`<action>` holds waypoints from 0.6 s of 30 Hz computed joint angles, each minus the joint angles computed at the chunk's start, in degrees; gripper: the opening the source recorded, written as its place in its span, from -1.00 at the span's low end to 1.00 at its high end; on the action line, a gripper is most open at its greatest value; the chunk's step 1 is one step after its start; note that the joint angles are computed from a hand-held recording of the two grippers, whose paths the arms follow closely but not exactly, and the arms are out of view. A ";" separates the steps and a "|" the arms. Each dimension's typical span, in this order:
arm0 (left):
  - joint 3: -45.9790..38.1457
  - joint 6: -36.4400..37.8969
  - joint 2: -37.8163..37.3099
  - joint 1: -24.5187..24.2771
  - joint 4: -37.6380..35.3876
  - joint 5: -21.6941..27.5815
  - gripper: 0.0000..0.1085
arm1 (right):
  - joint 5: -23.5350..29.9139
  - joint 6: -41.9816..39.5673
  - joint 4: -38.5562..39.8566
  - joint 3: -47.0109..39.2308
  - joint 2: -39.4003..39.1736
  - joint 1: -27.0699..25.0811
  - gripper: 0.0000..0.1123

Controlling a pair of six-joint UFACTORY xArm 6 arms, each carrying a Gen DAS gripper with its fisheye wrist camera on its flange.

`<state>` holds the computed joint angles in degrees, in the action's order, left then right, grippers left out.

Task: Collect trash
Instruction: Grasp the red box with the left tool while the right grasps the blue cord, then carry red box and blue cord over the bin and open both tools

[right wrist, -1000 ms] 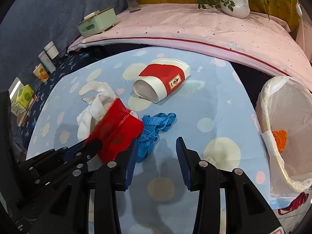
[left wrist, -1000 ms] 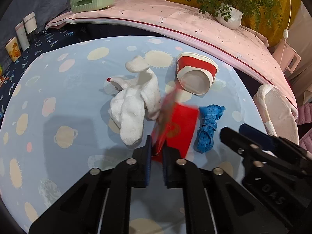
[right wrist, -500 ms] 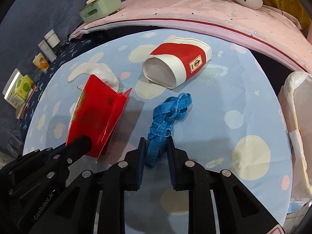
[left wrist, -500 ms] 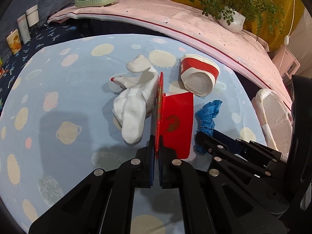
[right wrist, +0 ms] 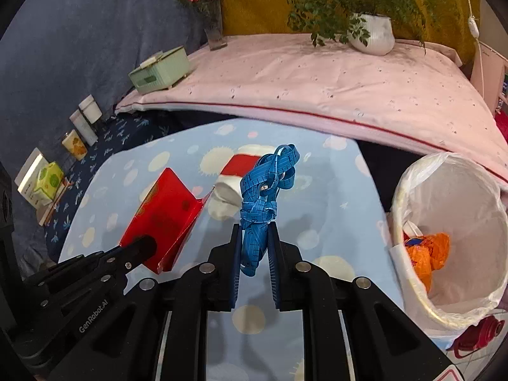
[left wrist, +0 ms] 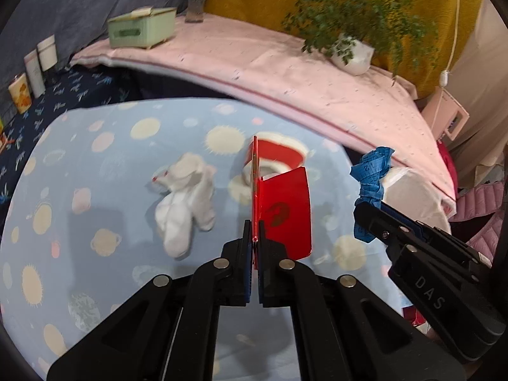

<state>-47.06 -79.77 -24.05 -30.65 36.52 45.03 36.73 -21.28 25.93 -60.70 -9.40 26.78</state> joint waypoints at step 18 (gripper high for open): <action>-27.58 5.79 18.53 -7.58 5.12 3.22 -0.97 | 2.01 -5.56 6.25 -5.92 -4.53 -14.55 -0.74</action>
<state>-74.63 -73.98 -5.52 -38.23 41.63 48.25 38.74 -26.83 32.17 -66.61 -13.92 12.23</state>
